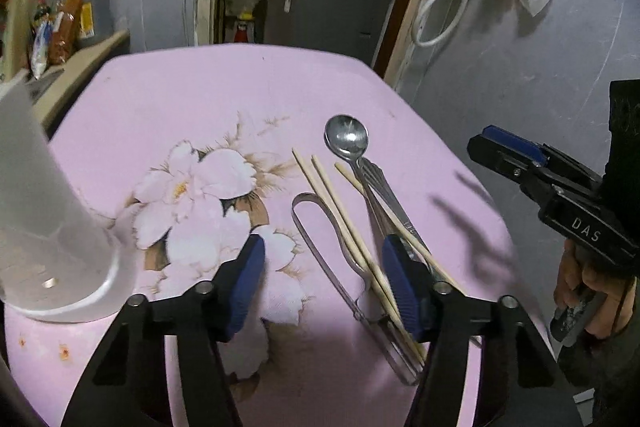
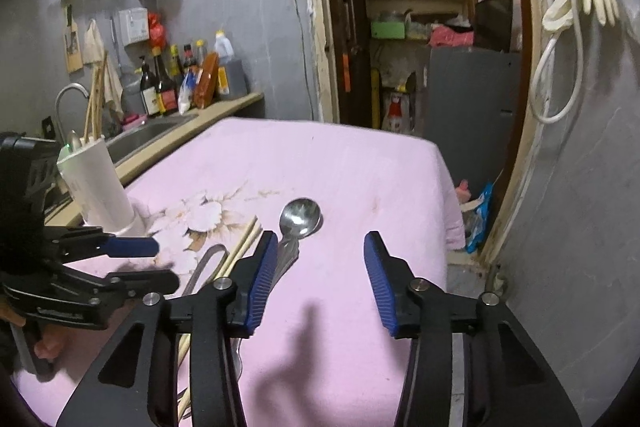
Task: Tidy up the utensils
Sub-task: 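Move both open tools back over the remaining utensils on the tablecloth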
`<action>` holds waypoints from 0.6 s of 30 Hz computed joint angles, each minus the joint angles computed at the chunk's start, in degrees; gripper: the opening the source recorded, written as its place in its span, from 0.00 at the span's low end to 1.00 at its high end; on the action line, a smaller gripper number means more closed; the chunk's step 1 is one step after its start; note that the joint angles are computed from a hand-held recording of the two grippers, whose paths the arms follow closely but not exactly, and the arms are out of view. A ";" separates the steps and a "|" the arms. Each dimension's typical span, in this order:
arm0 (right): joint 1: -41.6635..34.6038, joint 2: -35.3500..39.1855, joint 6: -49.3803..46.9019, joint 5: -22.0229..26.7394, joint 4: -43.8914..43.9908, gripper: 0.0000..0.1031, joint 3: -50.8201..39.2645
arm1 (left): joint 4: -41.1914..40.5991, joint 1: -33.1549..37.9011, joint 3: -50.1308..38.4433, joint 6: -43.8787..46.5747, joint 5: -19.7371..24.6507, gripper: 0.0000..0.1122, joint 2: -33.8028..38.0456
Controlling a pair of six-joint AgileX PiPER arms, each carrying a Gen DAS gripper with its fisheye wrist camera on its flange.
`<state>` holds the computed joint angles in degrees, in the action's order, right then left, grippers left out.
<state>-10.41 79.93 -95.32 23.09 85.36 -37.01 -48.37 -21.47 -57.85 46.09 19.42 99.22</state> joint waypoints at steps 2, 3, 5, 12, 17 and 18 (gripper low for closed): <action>0.06 1.94 4.04 0.68 -3.53 0.38 -1.63 | 4.03 0.06 -2.46 -4.55 1.54 0.42 2.04; 0.13 2.68 5.20 0.77 -4.52 0.37 -2.17 | 5.87 -0.03 -3.19 -6.53 2.01 0.39 2.65; 0.42 4.21 6.99 0.57 -6.20 0.36 -3.30 | 8.43 0.12 -5.49 -9.54 3.81 0.36 4.50; 0.64 6.63 11.39 0.65 -10.08 0.35 -5.88 | 16.51 -0.40 -10.73 -18.63 5.96 0.25 8.41; 0.72 9.81 16.01 2.16 -13.86 0.35 -8.96 | 15.76 0.98 -13.13 -19.28 7.99 0.21 9.74; 0.74 10.60 17.33 2.57 -14.96 0.35 -9.78 | 15.79 1.02 -13.89 -19.62 8.39 0.21 10.16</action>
